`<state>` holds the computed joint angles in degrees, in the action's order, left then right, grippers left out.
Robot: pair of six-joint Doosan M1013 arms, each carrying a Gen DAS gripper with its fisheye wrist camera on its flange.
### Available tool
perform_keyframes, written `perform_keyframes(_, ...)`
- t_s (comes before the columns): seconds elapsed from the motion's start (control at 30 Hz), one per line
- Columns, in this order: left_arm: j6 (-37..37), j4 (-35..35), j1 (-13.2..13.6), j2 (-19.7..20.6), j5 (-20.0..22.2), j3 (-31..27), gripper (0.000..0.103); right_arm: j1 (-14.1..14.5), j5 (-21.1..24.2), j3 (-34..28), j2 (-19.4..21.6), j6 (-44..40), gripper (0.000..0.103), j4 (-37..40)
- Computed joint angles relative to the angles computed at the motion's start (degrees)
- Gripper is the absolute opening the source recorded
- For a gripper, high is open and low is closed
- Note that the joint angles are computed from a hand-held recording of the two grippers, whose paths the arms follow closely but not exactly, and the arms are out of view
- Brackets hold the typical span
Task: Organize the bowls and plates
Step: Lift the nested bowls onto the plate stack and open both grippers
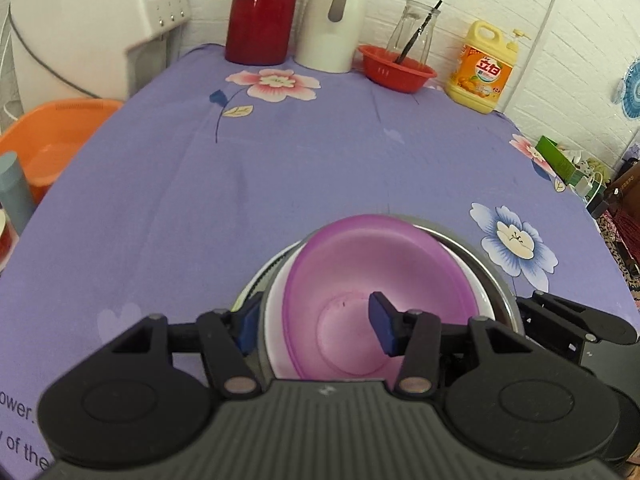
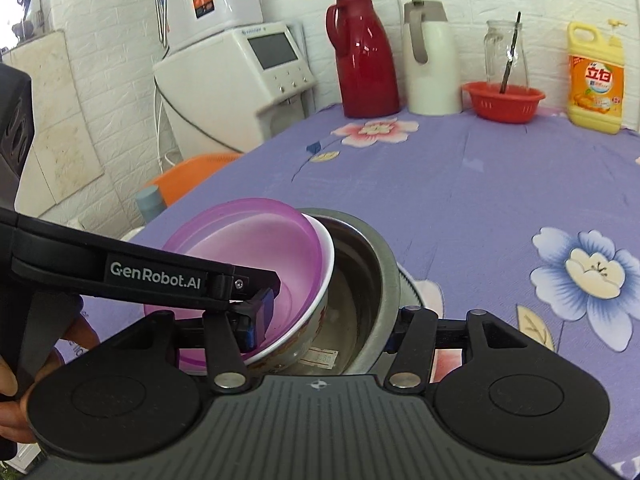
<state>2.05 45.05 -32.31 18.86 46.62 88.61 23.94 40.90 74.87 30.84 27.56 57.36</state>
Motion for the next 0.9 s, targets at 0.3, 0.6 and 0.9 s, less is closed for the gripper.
perform_keyframes(0.3, 0.3, 3.9, -0.4, 0.7, -1.5, 0.3, 0.078, -0.2, 4.1, -1.1, 0.8, 1.8, 0.103, -1.7)
perform_keyframes(0.6, -14.4, 19.2, -2.4, -0.5, 4.1, -0.2, 0.099, -0.9, -2.9, 1.8, -1.2, -7.1, 0.103, 11.4)
perform_keyframes(0.9, -20.9, 24.7, -6.6, 0.2, 7.7, -0.9, 0.101, -3.1, -8.2, 7.2, -4.4, -11.0, 0.103, 17.9)
